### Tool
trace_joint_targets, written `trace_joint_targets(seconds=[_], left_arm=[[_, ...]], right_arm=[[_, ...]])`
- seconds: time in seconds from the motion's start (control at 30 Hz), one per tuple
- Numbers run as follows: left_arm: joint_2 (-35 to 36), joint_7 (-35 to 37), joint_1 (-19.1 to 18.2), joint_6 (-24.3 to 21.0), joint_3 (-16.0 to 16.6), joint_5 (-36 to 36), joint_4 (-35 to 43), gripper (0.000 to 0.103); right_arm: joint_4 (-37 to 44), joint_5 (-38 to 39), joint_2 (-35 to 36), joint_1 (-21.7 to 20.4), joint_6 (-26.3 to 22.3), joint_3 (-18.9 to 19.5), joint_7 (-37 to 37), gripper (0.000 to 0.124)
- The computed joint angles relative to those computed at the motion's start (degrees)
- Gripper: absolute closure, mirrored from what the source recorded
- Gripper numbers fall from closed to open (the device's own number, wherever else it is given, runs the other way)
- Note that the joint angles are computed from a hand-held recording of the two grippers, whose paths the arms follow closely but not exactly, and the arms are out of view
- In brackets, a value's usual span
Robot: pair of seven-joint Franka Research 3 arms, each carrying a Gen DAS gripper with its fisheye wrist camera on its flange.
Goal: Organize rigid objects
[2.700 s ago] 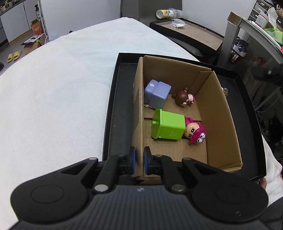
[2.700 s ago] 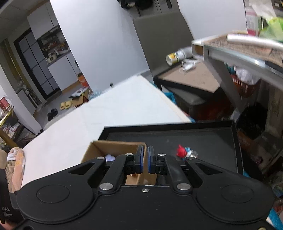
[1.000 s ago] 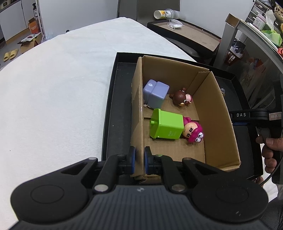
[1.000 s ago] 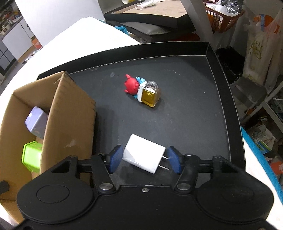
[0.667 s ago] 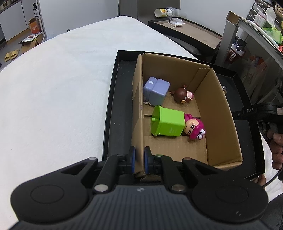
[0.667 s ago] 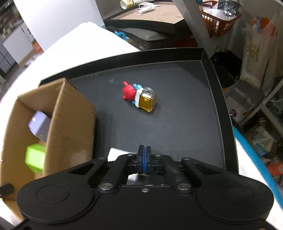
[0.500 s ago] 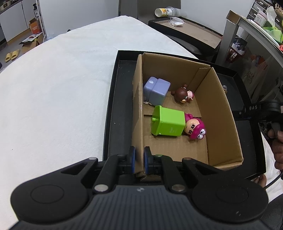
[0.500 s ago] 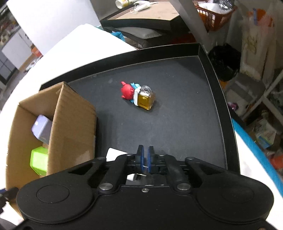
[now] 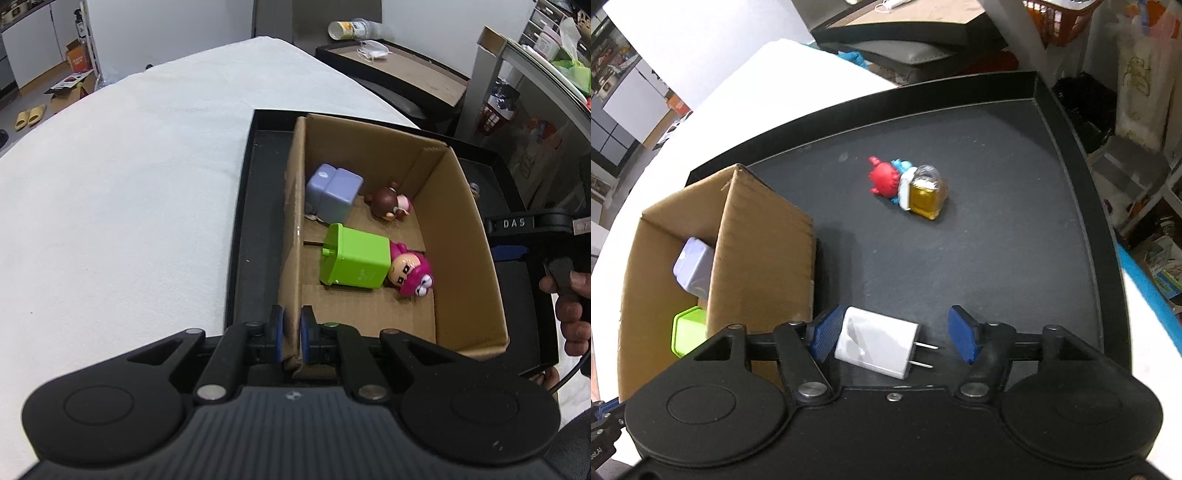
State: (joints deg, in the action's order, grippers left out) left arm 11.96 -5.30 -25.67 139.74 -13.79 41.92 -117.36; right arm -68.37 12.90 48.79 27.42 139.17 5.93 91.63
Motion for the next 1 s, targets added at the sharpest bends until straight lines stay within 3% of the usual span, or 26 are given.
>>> trace_joint_targets(seconds=[0.2, 0.5, 0.77, 1.0], left_arm=[[-0.8, -0.5, 0.3, 0.3, 0.0, 0.2, -1.0, 0.094], [-0.5, -0.4, 0.4, 0.6, 0.1, 0.4, -0.8, 0.094], [-0.6, -0.4, 0.3, 0.2, -0.1, 0.2, -0.8, 0.094], [-0.2, 0.3, 0.1, -0.9, -0.2, -0.2, 0.1, 0.094]], right_arm=[[3.8, -3.8, 2.3, 2.6, -3.1, -2.0, 1.1, 0.061], [1.2, -12.2, 1.0, 6.0, -3.3, -5.9, 3.6, 0.061], [-2.7, -12.7, -1.2, 4.6, 0.1, -4.3, 2.0, 0.064], [-8.7, -11.2, -5.8, 3.7, 8.2, -3.7, 1.5, 0.064]])
